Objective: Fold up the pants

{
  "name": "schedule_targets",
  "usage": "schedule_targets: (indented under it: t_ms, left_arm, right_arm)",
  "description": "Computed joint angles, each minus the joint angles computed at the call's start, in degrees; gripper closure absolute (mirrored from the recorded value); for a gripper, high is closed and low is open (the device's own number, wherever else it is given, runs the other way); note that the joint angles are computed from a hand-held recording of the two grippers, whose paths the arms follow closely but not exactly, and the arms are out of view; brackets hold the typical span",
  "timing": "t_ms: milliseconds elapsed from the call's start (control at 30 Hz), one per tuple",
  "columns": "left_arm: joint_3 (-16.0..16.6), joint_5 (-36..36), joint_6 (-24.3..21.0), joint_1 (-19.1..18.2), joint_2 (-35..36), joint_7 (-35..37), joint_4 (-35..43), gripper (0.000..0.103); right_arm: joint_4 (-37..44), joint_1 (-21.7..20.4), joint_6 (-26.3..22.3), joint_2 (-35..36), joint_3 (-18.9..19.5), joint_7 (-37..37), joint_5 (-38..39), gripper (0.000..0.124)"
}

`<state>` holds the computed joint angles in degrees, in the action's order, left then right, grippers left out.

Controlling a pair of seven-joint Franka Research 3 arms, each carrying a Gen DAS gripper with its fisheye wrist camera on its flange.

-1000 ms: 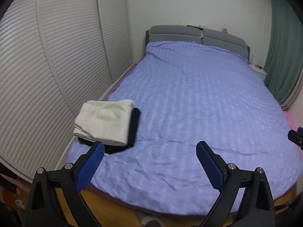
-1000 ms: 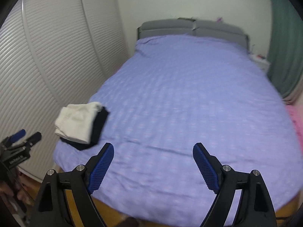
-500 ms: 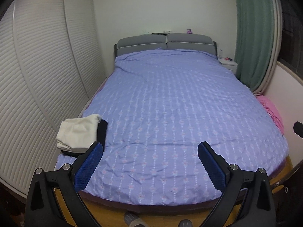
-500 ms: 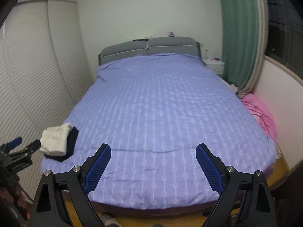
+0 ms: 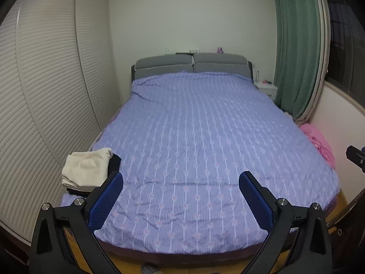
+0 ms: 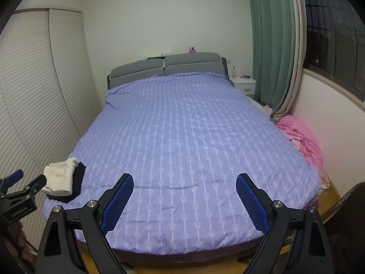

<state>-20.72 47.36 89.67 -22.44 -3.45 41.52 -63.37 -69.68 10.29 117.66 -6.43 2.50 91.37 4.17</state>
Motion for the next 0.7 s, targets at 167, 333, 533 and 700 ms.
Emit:
schedule_targets:
  t_ms: [167, 333, 533, 700]
  left_arm:
    - [-0.8, 2.8, 1.4, -0.3, -0.5, -0.7, -0.5, 0.0]
    - [-1.1, 3.6, 1.9, -0.1, -1.0, -1.1, -0.9, 0.0]
    - [-1.8, 4.9, 1.7, -0.3, -1.2, -1.7, -0.8, 0.0]
    - [-2.2, 5.9, 1.7, -0.5, -1.3, -1.6, -0.9, 0.0]
  right_arm:
    - [-3.1, 0.1, 5.0, -2.4, 0.4, -0.4, -0.7, 0.032]
    - [-4.7, 0.2, 7.8, -3.4, 0.7, -1.2, -0.5, 0.031]
    - [-4.8, 0.2, 8.1, -3.6, 0.7, -1.4, 0.5, 0.031]
    - [-5.1, 0.0, 8.3, -3.7, 0.4, -1.1, 1.4, 0.031]
